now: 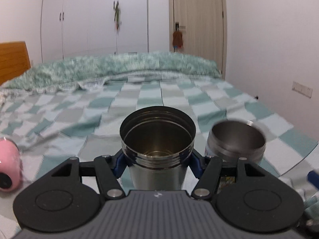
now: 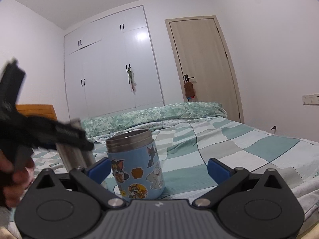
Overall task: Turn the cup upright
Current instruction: 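Rotate the silver cup upright with the left tool and set it beside the canister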
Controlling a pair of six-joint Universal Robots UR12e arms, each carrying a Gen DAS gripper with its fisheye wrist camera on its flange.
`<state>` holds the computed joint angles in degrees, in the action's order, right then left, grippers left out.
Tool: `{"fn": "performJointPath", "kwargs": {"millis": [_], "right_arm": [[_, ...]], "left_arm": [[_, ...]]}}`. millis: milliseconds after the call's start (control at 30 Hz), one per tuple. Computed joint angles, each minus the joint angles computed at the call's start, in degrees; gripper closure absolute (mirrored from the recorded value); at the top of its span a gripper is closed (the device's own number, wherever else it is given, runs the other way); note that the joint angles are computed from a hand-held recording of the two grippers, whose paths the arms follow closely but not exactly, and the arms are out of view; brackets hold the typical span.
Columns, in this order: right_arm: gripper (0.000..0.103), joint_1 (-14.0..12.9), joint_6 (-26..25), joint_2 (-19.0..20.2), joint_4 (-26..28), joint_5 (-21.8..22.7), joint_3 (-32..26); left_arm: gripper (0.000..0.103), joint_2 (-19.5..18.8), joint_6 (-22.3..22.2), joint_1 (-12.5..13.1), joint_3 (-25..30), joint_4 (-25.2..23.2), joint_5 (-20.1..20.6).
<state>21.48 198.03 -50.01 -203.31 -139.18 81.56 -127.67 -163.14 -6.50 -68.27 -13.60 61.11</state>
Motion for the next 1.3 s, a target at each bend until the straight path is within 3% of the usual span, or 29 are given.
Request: {"fn": "performJointPath", "kwargs": {"millis": [133, 200, 233, 267, 467, 700, 933, 1067, 1300], "right_arm": [[0.000, 0.0, -0.2, 0.0, 0.0, 0.3, 0.0], [0.000, 0.0, -0.3, 0.1, 0.3, 0.3, -0.1], [0.000, 0.1, -0.4, 0.1, 0.3, 0.1, -0.2], [0.000, 0.2, -0.6, 0.1, 0.3, 0.0, -0.3], [0.000, 0.7, -3.5, 0.7, -0.6, -0.6, -1.1], [0.000, 1.7, -7.9, 1.2, -3.2, -0.6, -1.6], [0.000, 3.5, -11.4, 1.5, -3.3, -0.3, -2.1], [0.000, 4.7, -13.1, 1.7, -2.5, -0.5, -2.5], [0.000, 6.1, -14.2, 2.1, -1.1, -0.5, -3.4]], "left_arm": [[0.039, 0.1, 0.8, 0.3, -0.7, 1.7, -1.4], [0.019, 0.2, 0.9, 0.7, -0.9, 1.6, -3.6], [0.002, 0.2, 0.5, 1.0, -1.0, 2.1, -4.5], [0.000, 0.2, -0.2, 1.2, -1.3, 3.5, -5.1], [0.000, 1.5, -3.1, 2.6, -3.7, 10.4, -6.5], [0.000, 3.4, -8.1, 6.5, -8.5, 22.4, -10.7], [0.000, 5.8, -8.7, 10.0, -13.6, 24.3, -10.7], [0.000, 6.9, -6.2, 11.7, -16.7, 25.0, -10.2], [0.000, 6.8, -6.8, 13.7, -20.7, 30.9, -7.9]]}}
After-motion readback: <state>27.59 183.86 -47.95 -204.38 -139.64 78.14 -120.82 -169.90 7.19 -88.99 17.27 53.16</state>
